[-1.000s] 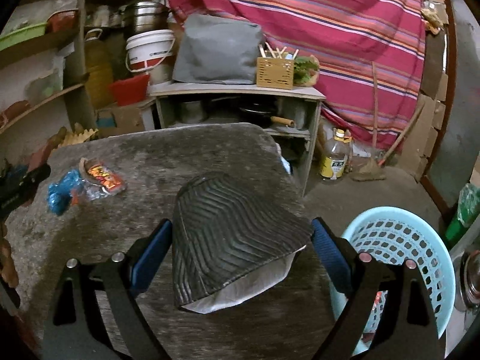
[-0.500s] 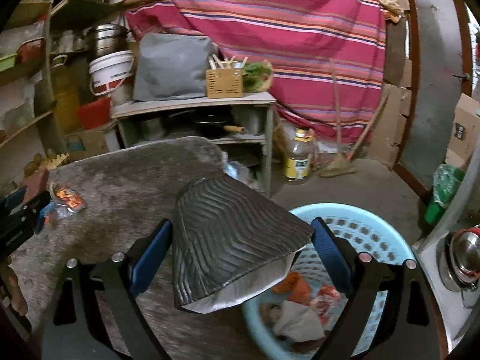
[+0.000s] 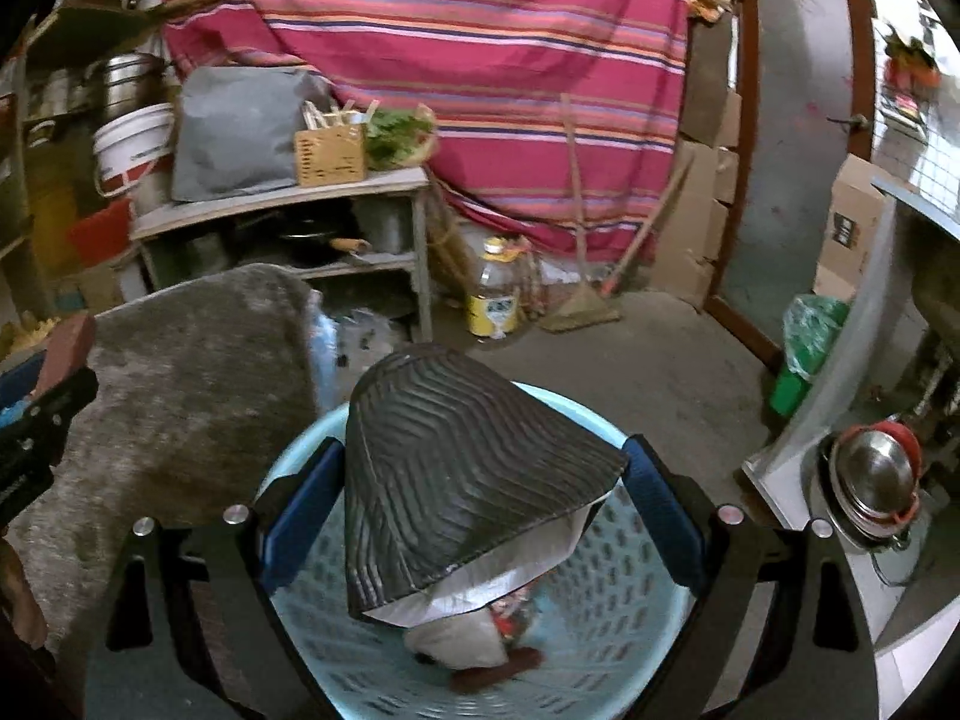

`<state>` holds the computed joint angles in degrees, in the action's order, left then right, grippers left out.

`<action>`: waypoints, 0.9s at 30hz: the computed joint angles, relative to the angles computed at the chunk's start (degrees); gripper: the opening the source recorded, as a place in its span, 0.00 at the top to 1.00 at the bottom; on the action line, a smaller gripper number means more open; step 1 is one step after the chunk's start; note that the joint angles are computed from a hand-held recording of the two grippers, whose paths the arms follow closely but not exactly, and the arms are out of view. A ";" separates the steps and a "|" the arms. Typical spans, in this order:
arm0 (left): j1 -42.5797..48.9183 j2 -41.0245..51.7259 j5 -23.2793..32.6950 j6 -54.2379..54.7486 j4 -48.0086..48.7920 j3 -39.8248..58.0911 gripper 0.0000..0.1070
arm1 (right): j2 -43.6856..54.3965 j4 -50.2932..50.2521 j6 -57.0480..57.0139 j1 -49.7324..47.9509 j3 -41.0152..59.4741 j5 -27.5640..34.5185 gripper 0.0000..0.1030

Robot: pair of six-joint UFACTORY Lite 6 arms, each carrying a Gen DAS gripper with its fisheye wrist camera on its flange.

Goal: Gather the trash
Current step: 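Carry both items over the basket while opening the left gripper to drop the pad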

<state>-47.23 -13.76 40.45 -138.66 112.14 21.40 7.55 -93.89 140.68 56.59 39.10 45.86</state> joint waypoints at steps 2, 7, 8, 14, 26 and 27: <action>-2.88 5.32 1.48 -2.37 0.98 3.38 0.37 | -1.36 -1.98 2.18 -2.17 -2.43 -1.24 0.12; -7.63 15.25 2.57 -6.36 2.00 10.36 0.37 | -3.71 -6.96 6.91 -6.82 -6.19 -3.58 0.12; -8.34 17.28 2.49 -7.13 2.29 11.84 0.37 | -4.19 -7.63 7.79 -7.42 -6.87 -3.83 0.12; -9.01 21.44 1.16 -9.14 4.05 15.86 0.37 | -4.92 -11.15 10.87 -10.84 -9.63 -5.46 0.12; -8.51 24.15 -1.71 -9.53 5.52 21.85 0.19 | -7.47 -12.96 13.06 -13.00 -12.80 -6.63 0.12; -8.30 23.62 -1.77 -9.60 5.57 21.44 0.17 | -7.31 -12.45 12.62 -12.72 -12.57 -6.59 0.12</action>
<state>-55.54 9.87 38.68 -148.26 117.71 42.84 0.24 -106.34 153.30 43.87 26.53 39.26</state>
